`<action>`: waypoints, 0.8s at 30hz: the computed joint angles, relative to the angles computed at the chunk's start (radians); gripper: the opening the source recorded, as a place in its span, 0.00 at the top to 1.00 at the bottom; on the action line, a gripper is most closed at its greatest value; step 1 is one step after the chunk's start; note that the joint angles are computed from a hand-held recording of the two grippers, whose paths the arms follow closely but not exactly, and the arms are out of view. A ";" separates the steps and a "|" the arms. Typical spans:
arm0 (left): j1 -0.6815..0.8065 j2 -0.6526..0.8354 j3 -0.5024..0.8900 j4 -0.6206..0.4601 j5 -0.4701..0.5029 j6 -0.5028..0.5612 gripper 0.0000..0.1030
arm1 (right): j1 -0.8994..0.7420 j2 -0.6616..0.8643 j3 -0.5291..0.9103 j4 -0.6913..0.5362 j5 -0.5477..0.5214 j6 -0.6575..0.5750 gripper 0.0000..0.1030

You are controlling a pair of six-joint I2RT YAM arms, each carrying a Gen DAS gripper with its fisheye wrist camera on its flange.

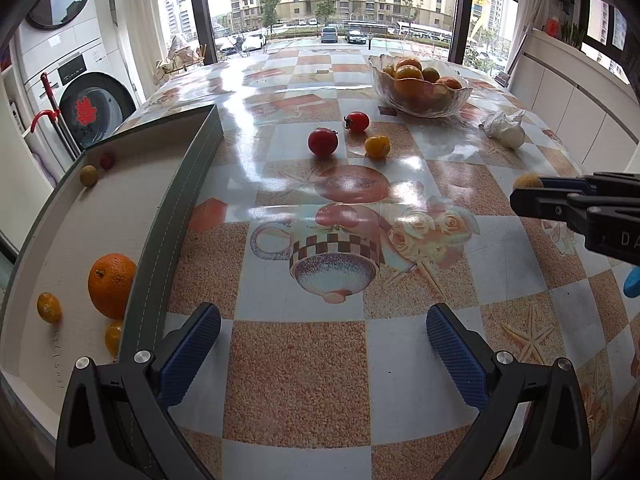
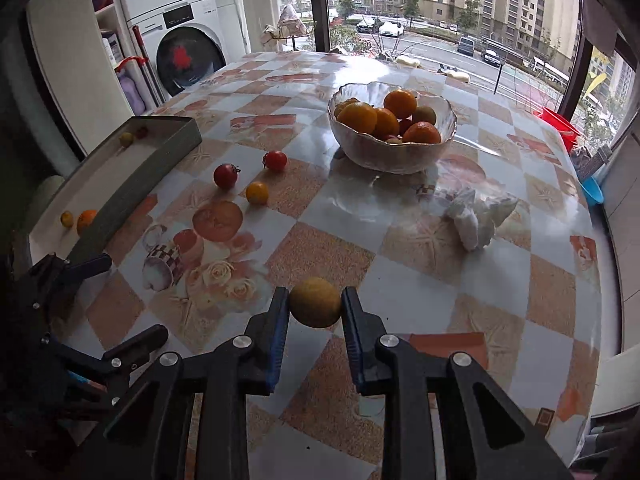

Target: Organize fruits

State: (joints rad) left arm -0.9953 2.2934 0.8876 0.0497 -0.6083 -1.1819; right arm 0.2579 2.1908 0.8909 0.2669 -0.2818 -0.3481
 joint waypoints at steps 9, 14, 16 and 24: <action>-0.002 0.001 0.001 -0.001 -0.001 -0.002 0.00 | 0.030 0.022 -0.209 0.354 0.224 0.198 0.03; 0.000 0.000 0.000 -0.001 0.000 0.000 0.00 | 0.012 0.044 -0.138 0.255 0.224 0.243 0.00; 0.000 0.000 0.000 -0.001 0.000 0.000 0.00 | 0.013 0.042 -0.143 0.259 0.224 0.244 0.00; 0.000 0.001 0.001 -0.001 0.000 0.000 0.00 | 0.010 0.043 -0.145 0.262 0.223 0.242 0.00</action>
State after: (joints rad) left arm -0.9950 2.2941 0.8883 0.0492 -0.6084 -1.1823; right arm 0.2682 2.2336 0.7456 0.5288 -0.0588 -0.1058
